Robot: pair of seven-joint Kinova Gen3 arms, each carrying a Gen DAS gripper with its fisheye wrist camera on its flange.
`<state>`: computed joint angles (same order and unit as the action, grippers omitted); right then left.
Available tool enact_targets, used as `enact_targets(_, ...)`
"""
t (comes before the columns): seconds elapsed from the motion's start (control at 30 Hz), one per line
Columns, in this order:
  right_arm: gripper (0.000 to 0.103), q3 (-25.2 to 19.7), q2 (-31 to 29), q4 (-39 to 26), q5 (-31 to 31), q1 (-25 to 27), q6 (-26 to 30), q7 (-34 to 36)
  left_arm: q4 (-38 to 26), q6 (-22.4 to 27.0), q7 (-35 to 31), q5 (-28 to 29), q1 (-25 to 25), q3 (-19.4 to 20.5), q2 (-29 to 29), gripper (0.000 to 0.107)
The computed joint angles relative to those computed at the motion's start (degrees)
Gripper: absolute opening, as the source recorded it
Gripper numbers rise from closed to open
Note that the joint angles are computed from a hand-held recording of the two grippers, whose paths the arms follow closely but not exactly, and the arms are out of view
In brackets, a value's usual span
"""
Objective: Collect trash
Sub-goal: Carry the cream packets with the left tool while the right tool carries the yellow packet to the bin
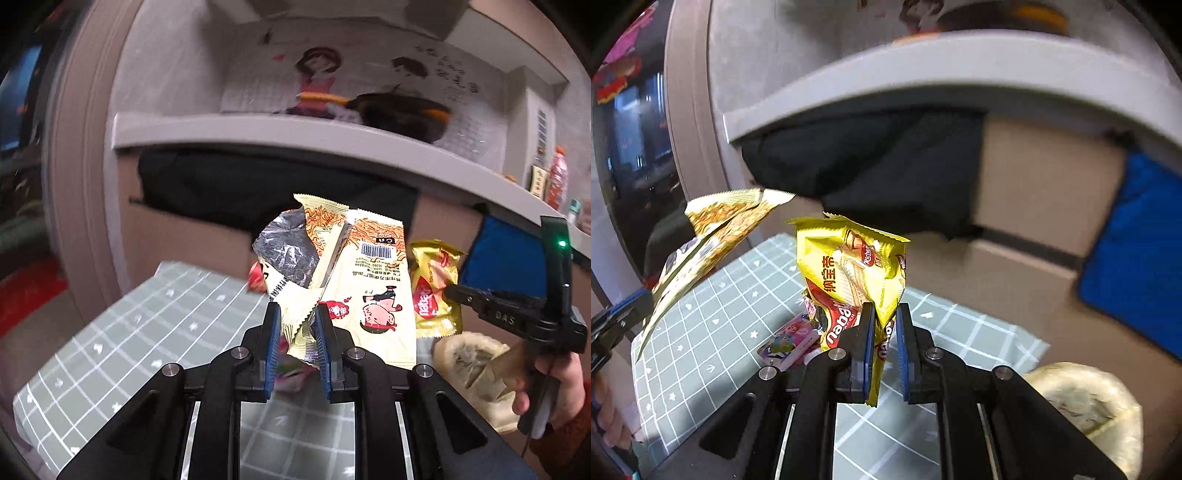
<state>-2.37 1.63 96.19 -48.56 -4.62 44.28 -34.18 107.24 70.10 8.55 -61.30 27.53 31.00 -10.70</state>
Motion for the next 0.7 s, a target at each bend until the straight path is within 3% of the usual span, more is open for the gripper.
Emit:
enact_targets(0.13,0.011,4.37,-2.61,1.28,-5.76,4.40,4.54,5.18,-5.70,4.84,-0.59,-4.94,2.93,3.27,5.30,0.019)
enact_targets(0.3,0.011,9.22,-4.65,2.30,-9.18,8.87,8.26,9.44,-12.25,7.05,-1.99,-10.32,8.69,3.73,12.19,0.019)
enact_targets(0.53,0.011,15.62,-6.25,3.15,-11.63,15.36,12.60,13.83,-17.98,1.21,-1.94,-12.63,14.17,0.39,19.45,0.019)
enact_targets(0.7,0.011,16.80,-4.96,3.06,-12.35,18.75,13.75,15.19,-20.94,-3.44,-1.47,-13.33,16.91,-2.79,24.12,0.019)
